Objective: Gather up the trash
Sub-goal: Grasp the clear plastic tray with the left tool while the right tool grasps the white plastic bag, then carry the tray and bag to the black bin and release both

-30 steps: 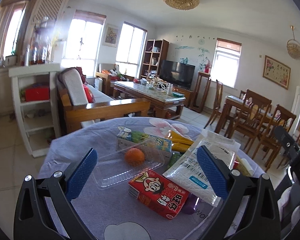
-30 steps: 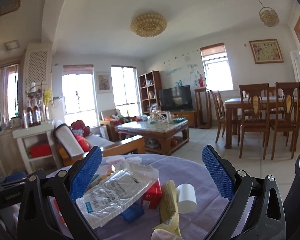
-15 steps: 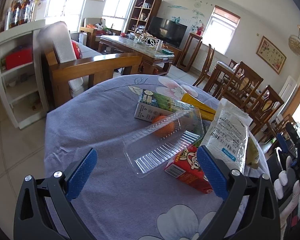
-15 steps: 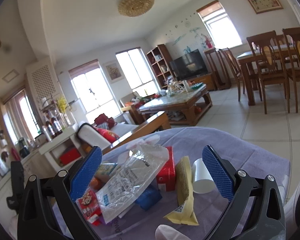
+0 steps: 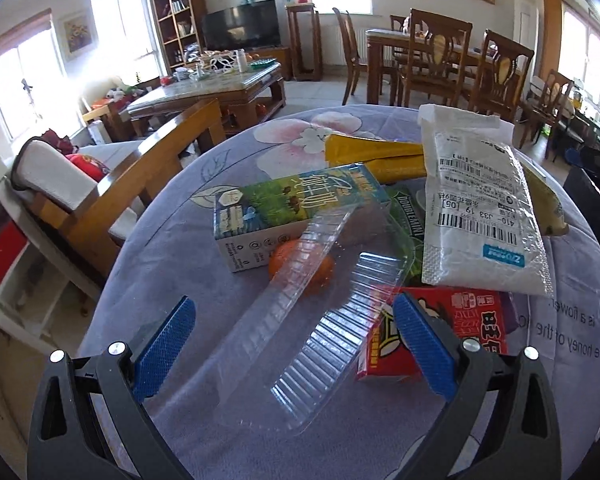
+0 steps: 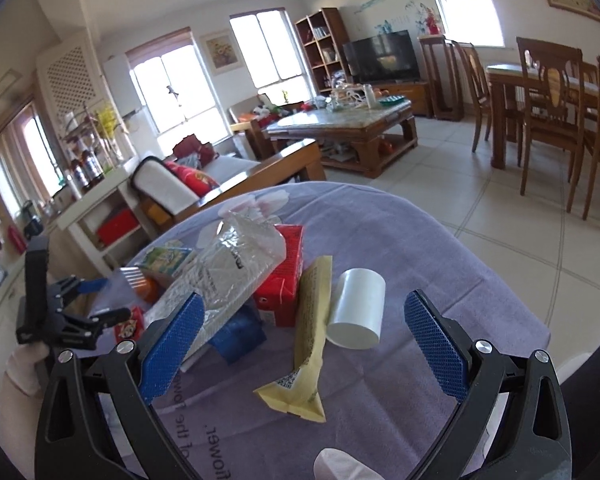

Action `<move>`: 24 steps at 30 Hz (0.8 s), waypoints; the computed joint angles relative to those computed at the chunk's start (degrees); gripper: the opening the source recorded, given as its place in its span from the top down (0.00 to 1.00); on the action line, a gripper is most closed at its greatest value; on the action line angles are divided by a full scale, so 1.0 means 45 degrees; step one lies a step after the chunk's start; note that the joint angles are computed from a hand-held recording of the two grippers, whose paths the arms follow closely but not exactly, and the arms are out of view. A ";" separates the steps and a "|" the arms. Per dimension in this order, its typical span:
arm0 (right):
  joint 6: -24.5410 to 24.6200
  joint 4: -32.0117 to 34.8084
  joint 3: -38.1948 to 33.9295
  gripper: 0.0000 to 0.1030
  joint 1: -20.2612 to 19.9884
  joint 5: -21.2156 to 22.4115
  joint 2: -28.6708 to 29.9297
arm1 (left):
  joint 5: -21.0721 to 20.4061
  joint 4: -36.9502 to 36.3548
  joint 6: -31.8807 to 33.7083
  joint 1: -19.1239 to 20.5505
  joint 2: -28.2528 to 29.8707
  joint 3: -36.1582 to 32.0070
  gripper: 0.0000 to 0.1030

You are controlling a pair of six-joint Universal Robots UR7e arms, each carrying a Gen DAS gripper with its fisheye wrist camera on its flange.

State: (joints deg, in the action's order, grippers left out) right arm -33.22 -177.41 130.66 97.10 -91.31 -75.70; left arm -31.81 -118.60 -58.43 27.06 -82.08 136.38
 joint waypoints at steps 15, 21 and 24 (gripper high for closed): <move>0.2142 0.3421 -0.1731 0.31 0.0865 0.0345 0.1943 | -0.1840 -0.7006 0.2408 0.0410 -0.0367 0.1634 0.52; 0.3057 0.3873 -0.1929 0.54 0.0466 0.1708 0.2478 | -0.1704 -0.7797 0.1922 -0.0005 -0.0725 0.2127 0.52; 0.3197 0.3665 -0.1982 0.75 0.0458 0.1970 0.2658 | -0.1664 -0.7926 0.1571 -0.0112 -0.0769 0.2230 0.52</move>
